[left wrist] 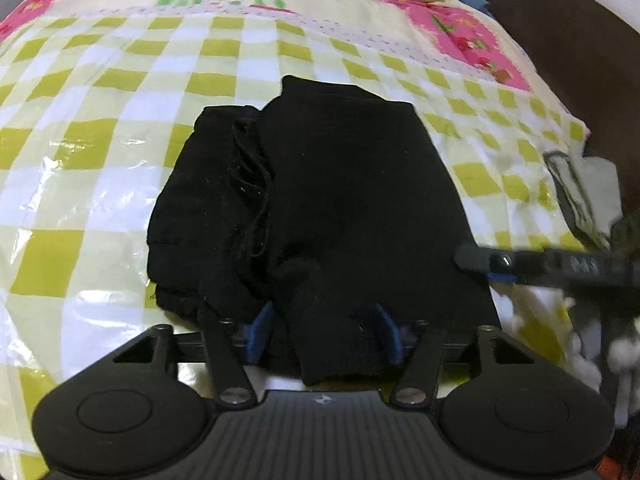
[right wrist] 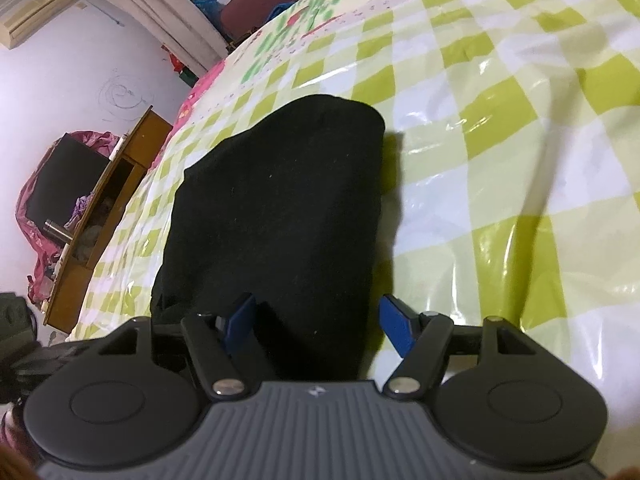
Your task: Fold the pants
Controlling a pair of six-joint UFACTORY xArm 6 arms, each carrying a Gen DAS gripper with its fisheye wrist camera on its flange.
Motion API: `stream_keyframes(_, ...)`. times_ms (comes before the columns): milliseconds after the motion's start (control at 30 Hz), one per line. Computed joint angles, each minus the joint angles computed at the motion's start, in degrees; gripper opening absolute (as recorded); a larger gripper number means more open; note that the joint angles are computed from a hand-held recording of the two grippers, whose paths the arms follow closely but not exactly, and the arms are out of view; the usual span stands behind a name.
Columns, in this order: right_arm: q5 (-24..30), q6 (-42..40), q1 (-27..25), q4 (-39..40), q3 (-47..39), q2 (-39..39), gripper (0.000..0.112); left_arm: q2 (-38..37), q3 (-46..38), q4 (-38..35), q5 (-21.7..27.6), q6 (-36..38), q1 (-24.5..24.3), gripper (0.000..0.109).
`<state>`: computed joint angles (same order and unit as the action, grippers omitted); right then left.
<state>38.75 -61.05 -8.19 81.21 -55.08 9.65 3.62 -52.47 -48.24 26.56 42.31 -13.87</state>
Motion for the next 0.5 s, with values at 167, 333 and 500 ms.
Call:
stream_keyframes(167,0.22,0.21,-0.23,0.35,-0.28,0.33,0.069,-0.58,-0.34,-4.17,-4.05,3.34,-2.80,0.039)
stream_keyframes(333,0.73,3.40,0.40,-1.40,-1.45,0.53,0.071,1.41,-3.77,-9.13,2.99,4.30,1.39,0.028)
stream_keyframes(500,0.68,3.15,2.47,-2.11,-1.92,-2.75,0.072,-5.87,-1.88,-21.94,5.23,19.12,4.00,0.026)
